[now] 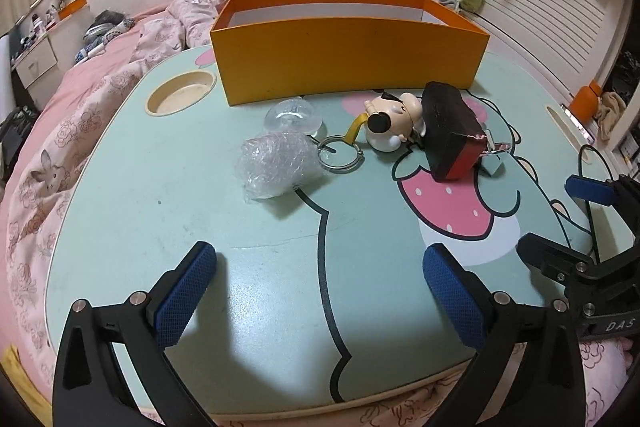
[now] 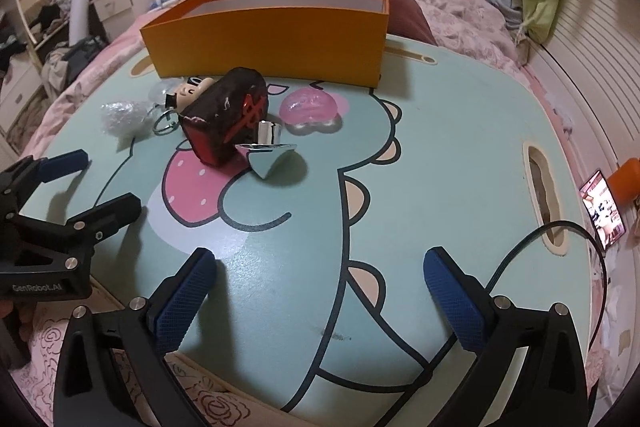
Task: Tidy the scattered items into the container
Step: 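Withdraw both grippers from the box back over the table, then reach the right gripper to the silver round item and grasp it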
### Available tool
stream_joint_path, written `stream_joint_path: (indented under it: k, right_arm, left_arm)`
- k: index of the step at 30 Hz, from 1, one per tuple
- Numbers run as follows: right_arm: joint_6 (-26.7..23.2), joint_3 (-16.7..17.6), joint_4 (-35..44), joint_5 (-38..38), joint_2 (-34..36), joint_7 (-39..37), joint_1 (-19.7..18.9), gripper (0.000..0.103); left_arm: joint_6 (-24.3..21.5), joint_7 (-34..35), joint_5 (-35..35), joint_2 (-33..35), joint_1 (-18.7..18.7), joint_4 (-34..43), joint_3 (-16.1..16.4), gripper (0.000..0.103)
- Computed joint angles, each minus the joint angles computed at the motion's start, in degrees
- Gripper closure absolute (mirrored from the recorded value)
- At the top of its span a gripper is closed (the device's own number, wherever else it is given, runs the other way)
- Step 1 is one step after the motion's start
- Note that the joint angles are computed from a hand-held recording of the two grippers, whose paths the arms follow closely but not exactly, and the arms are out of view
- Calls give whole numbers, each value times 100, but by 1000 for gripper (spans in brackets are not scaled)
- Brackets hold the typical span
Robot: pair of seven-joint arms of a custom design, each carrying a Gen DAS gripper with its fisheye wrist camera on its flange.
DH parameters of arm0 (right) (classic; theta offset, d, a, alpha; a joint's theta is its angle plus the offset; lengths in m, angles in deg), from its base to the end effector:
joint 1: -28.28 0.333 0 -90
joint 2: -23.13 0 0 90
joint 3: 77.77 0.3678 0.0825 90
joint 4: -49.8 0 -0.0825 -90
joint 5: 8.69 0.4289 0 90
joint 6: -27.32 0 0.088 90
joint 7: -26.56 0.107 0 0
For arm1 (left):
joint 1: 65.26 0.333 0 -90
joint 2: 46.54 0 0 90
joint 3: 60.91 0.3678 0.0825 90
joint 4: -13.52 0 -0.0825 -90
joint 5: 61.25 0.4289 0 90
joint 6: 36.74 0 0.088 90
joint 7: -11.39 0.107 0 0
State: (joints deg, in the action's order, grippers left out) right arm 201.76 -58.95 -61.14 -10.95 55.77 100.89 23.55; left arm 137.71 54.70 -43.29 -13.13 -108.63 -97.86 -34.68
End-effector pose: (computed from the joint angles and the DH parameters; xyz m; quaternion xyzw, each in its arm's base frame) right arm 0.7044 0.1542 0.2745 -0.8130 0.5057 -0.1522 0.2454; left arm 0.6653 -0.2652 0.2710 -0.6962 0.6477 -0.2178 0.2200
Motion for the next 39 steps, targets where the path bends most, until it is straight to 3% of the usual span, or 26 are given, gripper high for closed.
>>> stream_joint_path:
  k: [12, 13, 14, 15, 17, 18, 23, 28, 31, 33, 39]
  right_arm:
    - [152, 150, -46, -5, 36, -50, -127, 1]
    - [228, 153, -78, -8, 27, -29, -135, 4]
    - [339, 203, -129, -17, 17, -25, -188, 17]
    - [454, 394, -196, -31, 19, -79, -369, 34]
    - [476, 1100, -256, -92, 130, -319, -1026, 51]
    - [486, 1368, -277, -112, 186, -405, -1273, 55]
    - [672, 2729, -383, -372, 595, -653, -2529, 55]
    - [416, 2522, -101, -677, 615, -542, -2180, 59]
    - [203, 2363, 182, -579, 705, -680, -1908, 67]
    - [131, 2103, 394, -439, 730, -675, -1612, 78]
    - [-604, 1885, 1028, -6, 989, -956, -1289, 79]
  left_arm:
    - [45, 91, -96, 20, 1, -10, 16, 0]
    - [48, 99, -105, 23, -4, -11, 23, 0]
    - [51, 107, -117, 24, -7, -12, 25, 0]
    - [52, 116, -128, 25, -11, -13, 28, 0]
    - [88, 139, -160, 23, 0, -29, 21, 0]
    - [97, 156, -181, 21, 2, -35, 20, 0]
    - [117, 230, -277, 27, -35, -48, 57, 0]
    - [137, 262, -358, 39, -112, -61, 126, 0]
    - [148, 278, -408, 49, -156, -68, 169, 0]
    - [158, 287, -446, 50, -175, -77, 189, 0]
    - [170, 364, -535, 58, -195, -82, 215, 0]
